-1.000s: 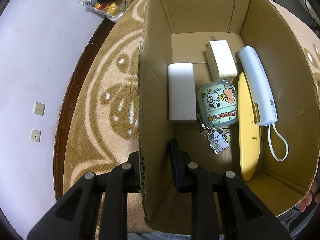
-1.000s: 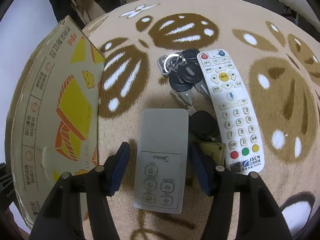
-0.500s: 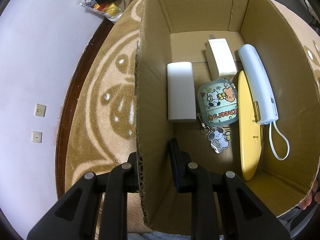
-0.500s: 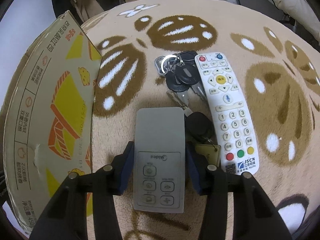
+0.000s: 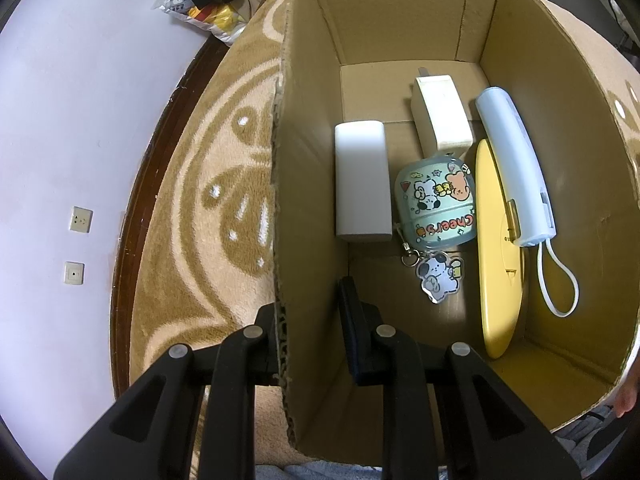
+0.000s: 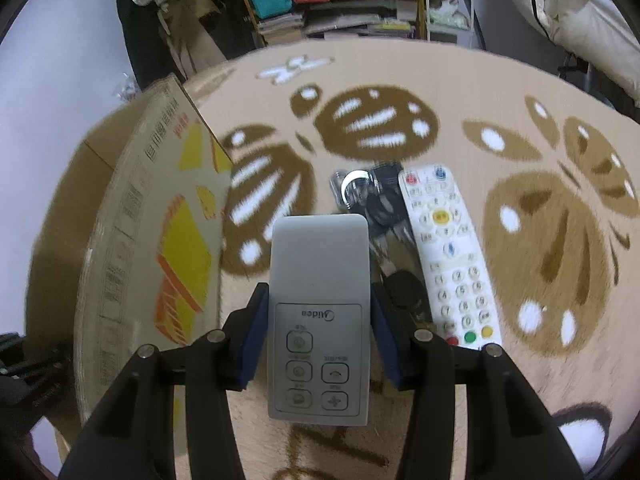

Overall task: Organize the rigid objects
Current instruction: 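Carry the white Midea panel into the box with the right tool and release it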

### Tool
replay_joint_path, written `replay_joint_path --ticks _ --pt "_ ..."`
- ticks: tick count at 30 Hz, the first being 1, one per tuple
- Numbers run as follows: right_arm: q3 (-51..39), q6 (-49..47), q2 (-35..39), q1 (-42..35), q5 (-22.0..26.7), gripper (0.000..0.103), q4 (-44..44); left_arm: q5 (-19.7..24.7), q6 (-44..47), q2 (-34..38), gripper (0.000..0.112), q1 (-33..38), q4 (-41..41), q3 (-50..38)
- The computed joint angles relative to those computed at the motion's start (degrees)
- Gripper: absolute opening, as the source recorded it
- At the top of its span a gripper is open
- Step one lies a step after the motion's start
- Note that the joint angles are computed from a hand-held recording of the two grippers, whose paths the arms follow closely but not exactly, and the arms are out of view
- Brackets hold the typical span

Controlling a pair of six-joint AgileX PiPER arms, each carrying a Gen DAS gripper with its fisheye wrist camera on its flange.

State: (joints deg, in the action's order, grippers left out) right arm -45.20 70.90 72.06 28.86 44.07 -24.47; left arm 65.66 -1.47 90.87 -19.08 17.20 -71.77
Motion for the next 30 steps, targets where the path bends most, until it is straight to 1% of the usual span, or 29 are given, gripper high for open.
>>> replay_joint_path --ticks 2,6,8,14,22,24,30 --pt "-1.1 1.2 -0.8 0.8 0.8 0.052 -1.8 -0.2 -0.3 -0.3 0.021 -0.2 0.3 0.4" --pt "-2.8 1.5 -2.2 1.3 0.2 0.052 -4.4 -0.2 -1.2 -0.7 0.021 -1.4 1.7 1.2" --pt "-4.6 3.5 -2.6 3.4 2.1 0.052 -7.5 -0.2 -1.4 -0.7 0.021 -1.7 1.9 1.3" --pt "-8.2 9.3 -3.5 7.9 4.8 0.052 -13.2 0.3 -0.7 -0.3 0.021 -0.8 0.5 0.5" --pt "-13.0 12.2 -3.0 14.3 7.3 0.052 -18.8 0.2 0.8 0.4 0.02 0.7 -0.6 -0.4" --pt "-13.2 13.0 -2.5 15.1 6.4 0.052 -20.2 0.1 0.9 0.5 0.02 0.9 -0.9 -0.5" --pt "-13.7 10.6 -0.2 14.6 2.4 0.052 -18.5 -0.1 0.9 0.6 0.02 1.1 -0.9 -0.4"
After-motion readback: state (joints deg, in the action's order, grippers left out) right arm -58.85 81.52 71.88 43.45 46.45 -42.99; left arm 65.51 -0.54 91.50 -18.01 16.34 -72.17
